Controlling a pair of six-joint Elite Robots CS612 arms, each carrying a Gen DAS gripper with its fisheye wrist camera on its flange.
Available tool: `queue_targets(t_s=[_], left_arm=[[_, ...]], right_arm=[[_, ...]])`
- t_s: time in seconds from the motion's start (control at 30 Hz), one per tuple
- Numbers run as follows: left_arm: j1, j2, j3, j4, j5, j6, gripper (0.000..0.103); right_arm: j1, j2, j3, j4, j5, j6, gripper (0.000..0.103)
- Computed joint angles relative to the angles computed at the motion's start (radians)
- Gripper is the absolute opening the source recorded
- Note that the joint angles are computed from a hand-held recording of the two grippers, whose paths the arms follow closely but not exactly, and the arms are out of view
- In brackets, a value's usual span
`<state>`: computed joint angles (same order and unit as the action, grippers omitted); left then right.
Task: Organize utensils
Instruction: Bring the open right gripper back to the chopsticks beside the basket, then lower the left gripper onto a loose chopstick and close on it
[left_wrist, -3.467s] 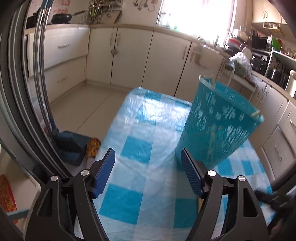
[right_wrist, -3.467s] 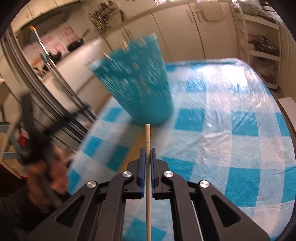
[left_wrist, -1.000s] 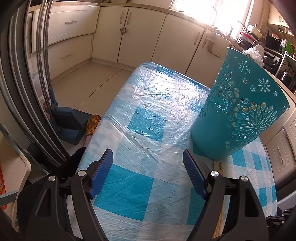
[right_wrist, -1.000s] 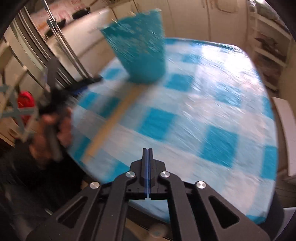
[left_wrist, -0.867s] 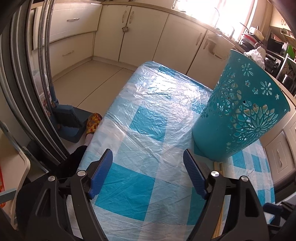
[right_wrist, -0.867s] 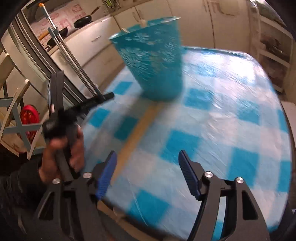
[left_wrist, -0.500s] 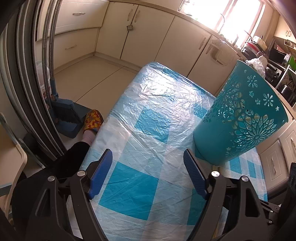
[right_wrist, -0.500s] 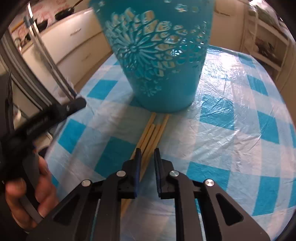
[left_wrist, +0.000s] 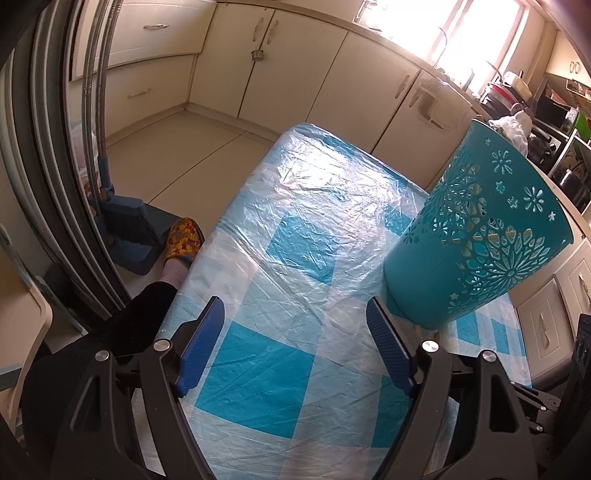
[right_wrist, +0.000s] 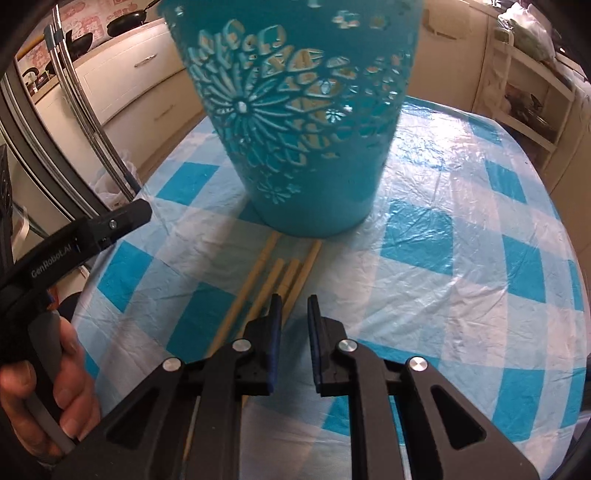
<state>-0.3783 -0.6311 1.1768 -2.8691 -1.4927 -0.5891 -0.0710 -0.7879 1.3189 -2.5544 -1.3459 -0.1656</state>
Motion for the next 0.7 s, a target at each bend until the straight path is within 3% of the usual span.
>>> queue_targets(t_s=[0.1, 0.23, 0.33, 0.43, 0.7], left_arm=[[-0.004, 0.003, -0.018, 0.039, -0.049, 0.086, 0.076], [-0.013, -0.005, -0.015, 0.066, -0.084, 0.172, 0.076], [-0.018, -0.011, -0.011, 0.076, -0.084, 0.205, 0.076], [-0.019, -0.014, -0.013, 0.084, -0.086, 0.209, 0.076], [-0.032, -0.020, -0.012, 0.112, -0.058, 0.237, 0.076]], right_arm=[[-0.006, 0.001, -0.007, 0.021, -0.010, -0.003, 0.015], [-0.011, 0.015, -0.024, 0.031, 0.037, 0.030, 0.014], [-0.025, 0.011, -0.010, 0.001, 0.100, 0.087, 0.015], [-0.025, 0.010, -0.006, -0.009, 0.130, 0.082, 0.015], [-0.007, 0.013, -0.008, -0.020, 0.028, 0.004, 0.011]])
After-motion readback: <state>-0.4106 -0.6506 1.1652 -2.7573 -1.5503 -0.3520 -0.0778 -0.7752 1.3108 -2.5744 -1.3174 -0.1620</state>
